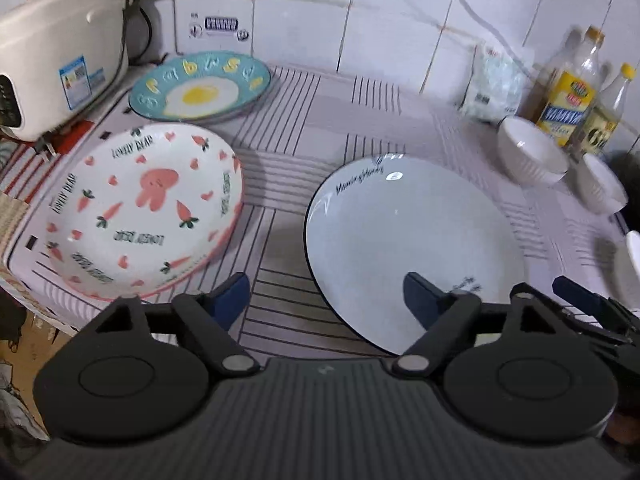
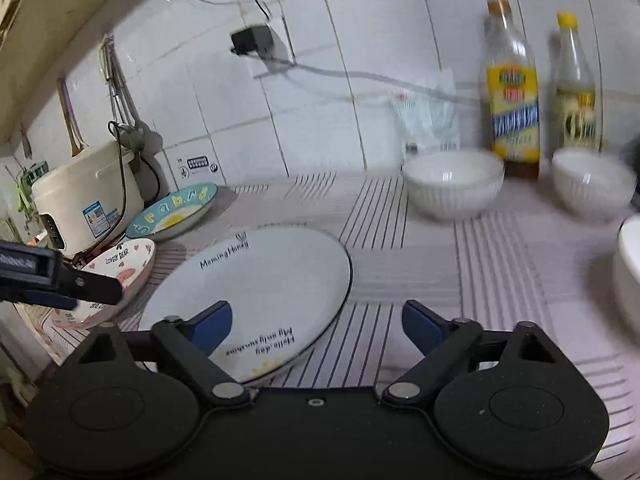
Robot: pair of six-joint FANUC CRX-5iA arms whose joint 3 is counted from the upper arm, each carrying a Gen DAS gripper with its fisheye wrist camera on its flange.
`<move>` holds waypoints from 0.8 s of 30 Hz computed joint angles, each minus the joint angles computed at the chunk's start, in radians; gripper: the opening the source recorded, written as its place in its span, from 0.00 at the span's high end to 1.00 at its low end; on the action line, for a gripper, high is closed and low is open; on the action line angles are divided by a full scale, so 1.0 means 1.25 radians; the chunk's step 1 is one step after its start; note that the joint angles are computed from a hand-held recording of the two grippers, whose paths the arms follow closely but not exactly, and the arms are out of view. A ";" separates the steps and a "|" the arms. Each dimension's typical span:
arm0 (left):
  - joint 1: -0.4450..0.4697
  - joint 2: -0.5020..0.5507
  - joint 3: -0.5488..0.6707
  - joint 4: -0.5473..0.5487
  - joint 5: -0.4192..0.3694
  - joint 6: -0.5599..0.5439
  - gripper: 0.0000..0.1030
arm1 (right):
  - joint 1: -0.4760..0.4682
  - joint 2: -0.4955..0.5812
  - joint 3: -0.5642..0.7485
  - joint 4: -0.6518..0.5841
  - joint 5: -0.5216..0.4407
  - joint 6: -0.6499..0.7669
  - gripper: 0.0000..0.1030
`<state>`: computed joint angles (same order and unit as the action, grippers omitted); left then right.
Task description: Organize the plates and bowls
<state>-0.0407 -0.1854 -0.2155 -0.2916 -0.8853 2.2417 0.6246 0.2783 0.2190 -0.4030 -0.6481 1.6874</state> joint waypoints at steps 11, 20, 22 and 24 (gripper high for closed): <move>0.077 0.063 -0.019 0.134 0.047 -0.122 0.60 | -0.048 0.082 0.098 -0.154 -0.111 0.061 0.47; 0.106 0.050 -0.094 0.224 0.156 -0.226 0.71 | -0.089 0.141 0.176 -0.227 -0.201 0.013 0.77; 0.104 0.054 -0.088 0.221 0.153 -0.219 0.71 | -0.094 0.153 0.198 -0.233 -0.228 0.026 0.77; 0.103 0.056 -0.086 0.218 0.151 -0.217 0.71 | -0.107 0.166 0.216 -0.258 -0.253 0.038 0.76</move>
<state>0.0878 -0.1155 -0.3231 -0.0190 -0.6961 1.9702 0.4909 0.4852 0.4891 -0.7258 -0.9642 1.7346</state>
